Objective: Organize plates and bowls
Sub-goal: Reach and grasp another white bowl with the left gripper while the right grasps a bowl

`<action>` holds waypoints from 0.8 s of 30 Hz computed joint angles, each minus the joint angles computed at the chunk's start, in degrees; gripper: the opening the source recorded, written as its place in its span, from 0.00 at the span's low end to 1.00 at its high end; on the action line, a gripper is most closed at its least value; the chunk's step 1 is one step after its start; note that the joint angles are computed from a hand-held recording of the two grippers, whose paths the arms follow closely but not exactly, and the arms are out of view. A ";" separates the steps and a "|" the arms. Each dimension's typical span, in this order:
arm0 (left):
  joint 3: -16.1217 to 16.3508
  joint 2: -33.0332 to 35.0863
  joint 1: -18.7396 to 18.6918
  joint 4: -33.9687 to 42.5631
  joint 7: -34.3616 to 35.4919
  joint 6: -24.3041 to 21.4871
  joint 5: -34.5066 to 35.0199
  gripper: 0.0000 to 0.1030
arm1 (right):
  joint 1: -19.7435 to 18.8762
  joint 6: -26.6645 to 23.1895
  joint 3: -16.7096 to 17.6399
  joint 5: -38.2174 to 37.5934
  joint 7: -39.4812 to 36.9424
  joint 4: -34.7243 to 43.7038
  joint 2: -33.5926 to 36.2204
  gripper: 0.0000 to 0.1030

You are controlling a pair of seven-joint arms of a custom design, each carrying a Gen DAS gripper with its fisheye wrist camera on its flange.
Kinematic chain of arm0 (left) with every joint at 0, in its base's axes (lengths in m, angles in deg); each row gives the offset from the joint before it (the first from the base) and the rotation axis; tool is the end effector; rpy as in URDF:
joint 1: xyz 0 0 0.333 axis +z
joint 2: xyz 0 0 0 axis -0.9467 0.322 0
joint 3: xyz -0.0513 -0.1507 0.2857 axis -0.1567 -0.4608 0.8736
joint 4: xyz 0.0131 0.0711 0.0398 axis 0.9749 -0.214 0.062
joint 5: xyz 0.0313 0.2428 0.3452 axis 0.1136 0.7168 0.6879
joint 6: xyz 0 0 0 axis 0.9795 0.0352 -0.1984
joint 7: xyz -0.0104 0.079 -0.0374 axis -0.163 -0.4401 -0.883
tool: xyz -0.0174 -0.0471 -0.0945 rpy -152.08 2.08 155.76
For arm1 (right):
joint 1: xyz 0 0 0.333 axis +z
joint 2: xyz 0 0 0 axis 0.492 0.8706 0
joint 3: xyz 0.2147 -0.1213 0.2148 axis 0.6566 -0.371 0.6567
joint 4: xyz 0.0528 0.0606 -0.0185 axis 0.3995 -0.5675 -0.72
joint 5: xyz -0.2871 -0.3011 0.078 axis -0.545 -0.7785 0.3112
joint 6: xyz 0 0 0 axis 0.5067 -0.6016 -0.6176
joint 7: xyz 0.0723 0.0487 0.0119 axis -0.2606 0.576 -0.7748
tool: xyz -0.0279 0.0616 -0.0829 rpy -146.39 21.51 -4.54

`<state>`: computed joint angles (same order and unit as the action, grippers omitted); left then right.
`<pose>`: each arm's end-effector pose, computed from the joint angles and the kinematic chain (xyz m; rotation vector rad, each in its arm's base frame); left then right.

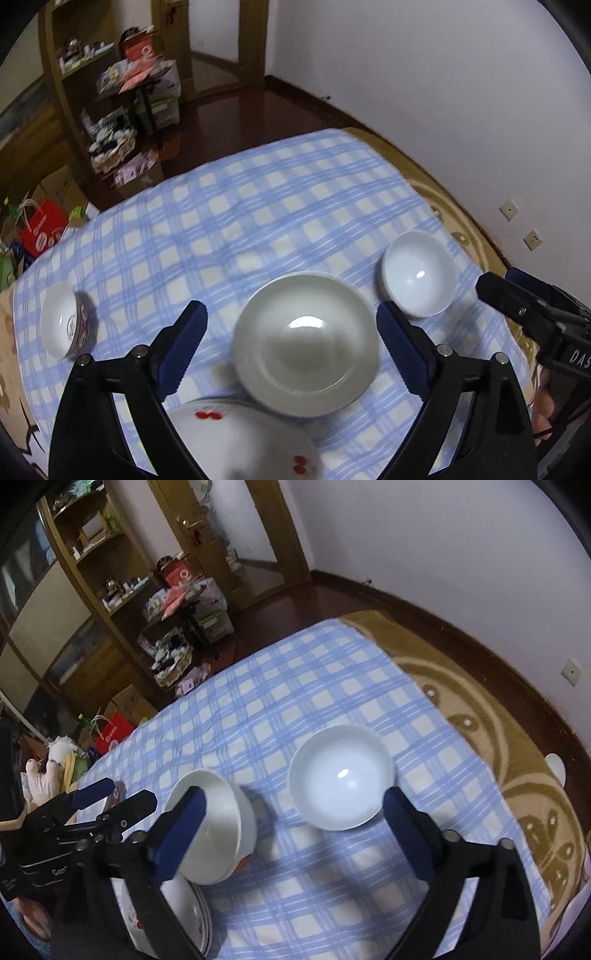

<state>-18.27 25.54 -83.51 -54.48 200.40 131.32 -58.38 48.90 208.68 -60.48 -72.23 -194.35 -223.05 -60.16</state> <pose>0.5269 -0.2104 0.4207 -1.1309 2.6575 -0.8562 0.4148 0.2845 0.3882 -1.0445 2.1973 -0.5587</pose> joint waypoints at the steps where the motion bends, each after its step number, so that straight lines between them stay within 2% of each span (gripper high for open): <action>1: -0.33 -0.35 -0.40 -0.20 0.36 0.79 -0.67 0.94 | 0.01 -0.93 0.17 -0.18 0.19 -0.41 -0.71 1.00; 5: -1.12 -0.35 -1.80 0.20 -0.01 1.20 -1.10 0.94 | -0.25 -0.92 -0.36 1.23 -0.93 -2.05 -2.22 1.00; 9: -1.70 1.28 -2.33 2.10 -2.22 -2.63 2.37 0.94 | -1.05 -1.30 -0.24 2.46 -2.61 -3.93 -3.46 1.00; 17: -3.16 3.08 -3.94 1.53 -3.63 0.90 4.49 0.94 | -3.12 -0.87 0.61 2.25 -1.08 -7.49 -5.81 1.00; 22: -3.47 6.50 -3.93 4.62 -8.32 -2.25 5.99 0.94 | -4.22 0.27 0.42 1.23 0.85 -8.26 -5.74 1.00; 24: -3.77 7.70 -4.16 5.38 -10.11 -1.53 8.17 0.94 | -4.28 -0.19 0.23 1.93 0.14 -8.19 -5.35 1.00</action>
<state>-22.05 33.24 -87.67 -49.11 190.29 129.79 -50.21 44.62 208.49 -60.26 -70.31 -194.20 -231.23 -65.51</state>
